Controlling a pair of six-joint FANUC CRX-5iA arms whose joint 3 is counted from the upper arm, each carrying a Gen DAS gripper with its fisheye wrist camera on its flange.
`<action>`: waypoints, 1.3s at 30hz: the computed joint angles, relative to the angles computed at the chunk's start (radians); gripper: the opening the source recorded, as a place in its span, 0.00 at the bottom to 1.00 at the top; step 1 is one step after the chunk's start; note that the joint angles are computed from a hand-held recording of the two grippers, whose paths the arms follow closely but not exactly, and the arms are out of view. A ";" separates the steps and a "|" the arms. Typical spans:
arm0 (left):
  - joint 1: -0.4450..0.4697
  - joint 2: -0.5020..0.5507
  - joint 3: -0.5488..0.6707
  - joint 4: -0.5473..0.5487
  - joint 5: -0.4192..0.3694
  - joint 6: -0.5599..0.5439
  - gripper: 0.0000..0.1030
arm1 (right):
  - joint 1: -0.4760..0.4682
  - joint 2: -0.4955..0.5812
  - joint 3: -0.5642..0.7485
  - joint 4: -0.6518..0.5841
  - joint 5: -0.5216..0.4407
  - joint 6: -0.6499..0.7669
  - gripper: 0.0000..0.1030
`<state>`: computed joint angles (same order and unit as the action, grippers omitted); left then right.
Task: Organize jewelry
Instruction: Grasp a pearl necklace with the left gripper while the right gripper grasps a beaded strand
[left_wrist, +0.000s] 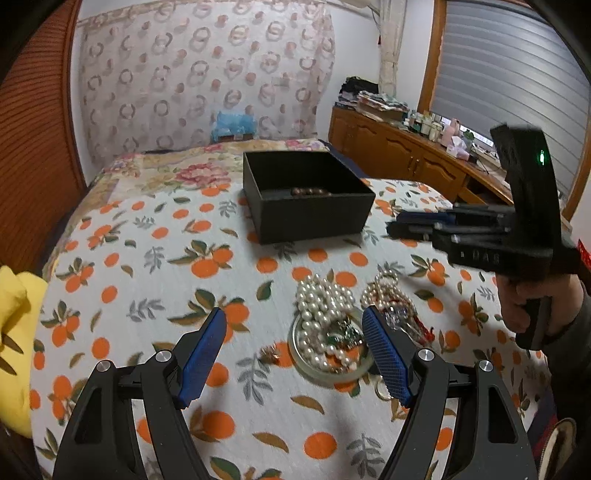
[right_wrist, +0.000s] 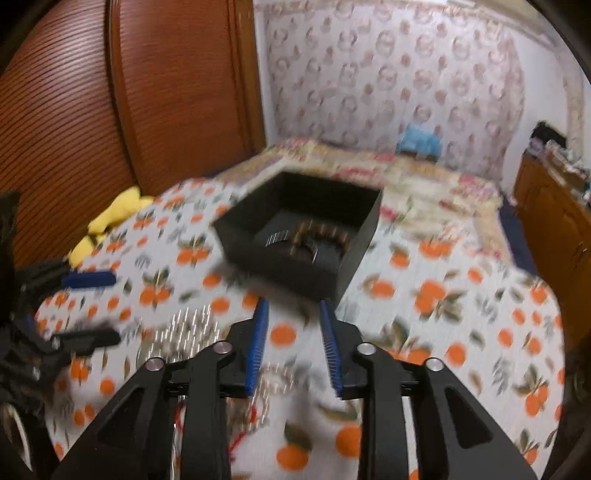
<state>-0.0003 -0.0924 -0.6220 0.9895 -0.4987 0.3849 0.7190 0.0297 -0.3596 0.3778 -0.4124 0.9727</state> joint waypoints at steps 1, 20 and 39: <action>0.000 0.001 -0.002 0.002 -0.009 -0.002 0.71 | 0.003 0.000 -0.005 -0.002 -0.008 0.003 0.29; 0.009 0.060 0.077 -0.187 -0.111 0.099 0.48 | 0.002 0.048 0.020 -0.043 -0.091 0.081 0.07; -0.031 0.085 0.109 -0.154 -0.054 0.040 0.07 | 0.007 0.043 -0.011 0.033 -0.067 0.011 0.07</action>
